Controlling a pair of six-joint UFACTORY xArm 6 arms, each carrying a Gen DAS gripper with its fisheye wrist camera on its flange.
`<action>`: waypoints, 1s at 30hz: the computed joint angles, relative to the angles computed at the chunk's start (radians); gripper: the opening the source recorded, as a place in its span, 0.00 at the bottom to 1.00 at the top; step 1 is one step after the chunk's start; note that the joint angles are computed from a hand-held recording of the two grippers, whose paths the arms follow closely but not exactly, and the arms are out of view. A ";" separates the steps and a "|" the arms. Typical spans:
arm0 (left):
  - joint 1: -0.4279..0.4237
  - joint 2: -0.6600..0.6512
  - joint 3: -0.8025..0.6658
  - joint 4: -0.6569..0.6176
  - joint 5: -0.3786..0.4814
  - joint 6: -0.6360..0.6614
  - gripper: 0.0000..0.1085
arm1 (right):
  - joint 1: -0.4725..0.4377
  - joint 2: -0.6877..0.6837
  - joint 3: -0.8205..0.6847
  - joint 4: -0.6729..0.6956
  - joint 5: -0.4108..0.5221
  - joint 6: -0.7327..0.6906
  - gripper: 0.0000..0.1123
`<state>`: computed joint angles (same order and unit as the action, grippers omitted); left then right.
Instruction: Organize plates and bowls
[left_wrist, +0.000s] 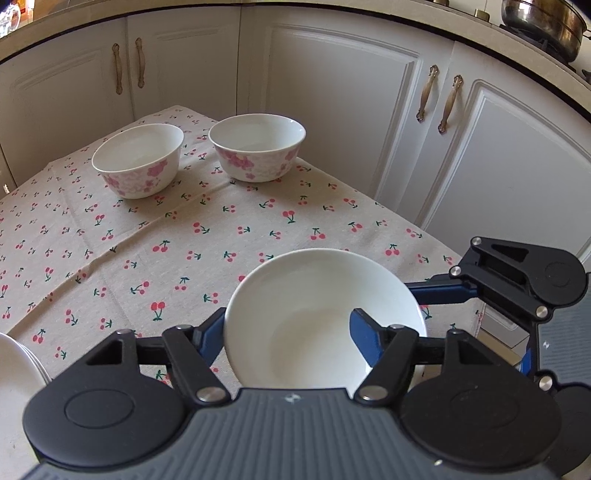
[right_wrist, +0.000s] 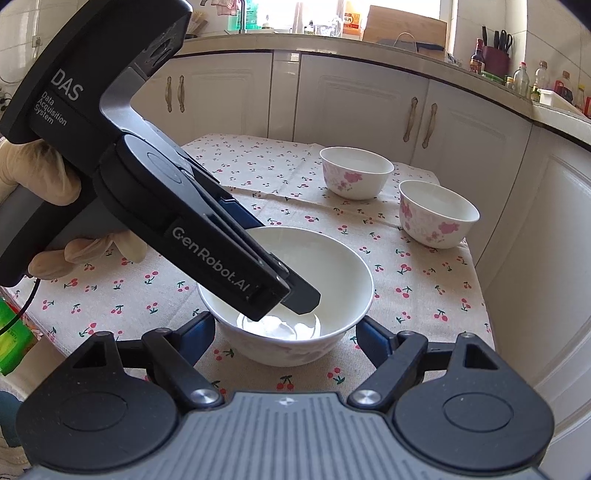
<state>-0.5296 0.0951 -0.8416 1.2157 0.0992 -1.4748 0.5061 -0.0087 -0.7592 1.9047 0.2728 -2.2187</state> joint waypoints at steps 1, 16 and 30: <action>0.003 0.001 0.000 0.005 -0.010 -0.002 0.68 | -0.001 0.001 0.000 0.001 0.002 0.001 0.78; -0.002 -0.053 0.019 0.110 0.030 -0.090 0.94 | -0.016 -0.048 0.039 0.033 0.025 -0.041 0.92; 0.001 -0.133 0.043 0.361 0.114 -0.297 0.94 | -0.080 -0.087 -0.011 0.123 0.016 -0.140 0.92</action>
